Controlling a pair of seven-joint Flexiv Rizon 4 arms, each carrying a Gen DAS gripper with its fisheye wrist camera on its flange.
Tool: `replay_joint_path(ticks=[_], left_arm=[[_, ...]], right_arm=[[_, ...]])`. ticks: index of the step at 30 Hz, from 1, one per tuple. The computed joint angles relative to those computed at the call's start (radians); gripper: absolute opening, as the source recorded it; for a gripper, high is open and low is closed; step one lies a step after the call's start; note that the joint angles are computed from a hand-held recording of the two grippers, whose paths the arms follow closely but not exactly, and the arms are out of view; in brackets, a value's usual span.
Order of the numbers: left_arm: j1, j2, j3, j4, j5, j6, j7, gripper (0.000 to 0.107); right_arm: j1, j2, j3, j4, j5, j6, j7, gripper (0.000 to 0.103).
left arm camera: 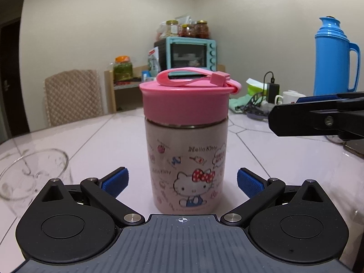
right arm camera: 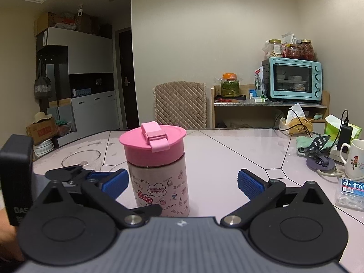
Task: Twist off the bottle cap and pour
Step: 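Close the right gripper on the bottle body while the left gripper grasps the pink lid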
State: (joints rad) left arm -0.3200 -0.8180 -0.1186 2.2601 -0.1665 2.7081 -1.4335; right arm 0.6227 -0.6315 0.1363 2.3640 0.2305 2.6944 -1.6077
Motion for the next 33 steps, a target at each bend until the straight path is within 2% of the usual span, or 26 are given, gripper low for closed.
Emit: replay_joint_path(ticks=[22,33], left_arm=[[0.150,-0.035,-0.040,-0.111,0.280,-0.080,-0.032,0.103],[0.164,-0.045,-0.050,-0.134,0.308,-0.091,-0.040,0.101]], right_arm=[[-0.006,0.007,-0.003,-0.022,-0.018,-0.025,-0.018,0.103],[-0.019,0.000,-0.004,-0.035,-0.042,-0.033,-0.012,0.103]])
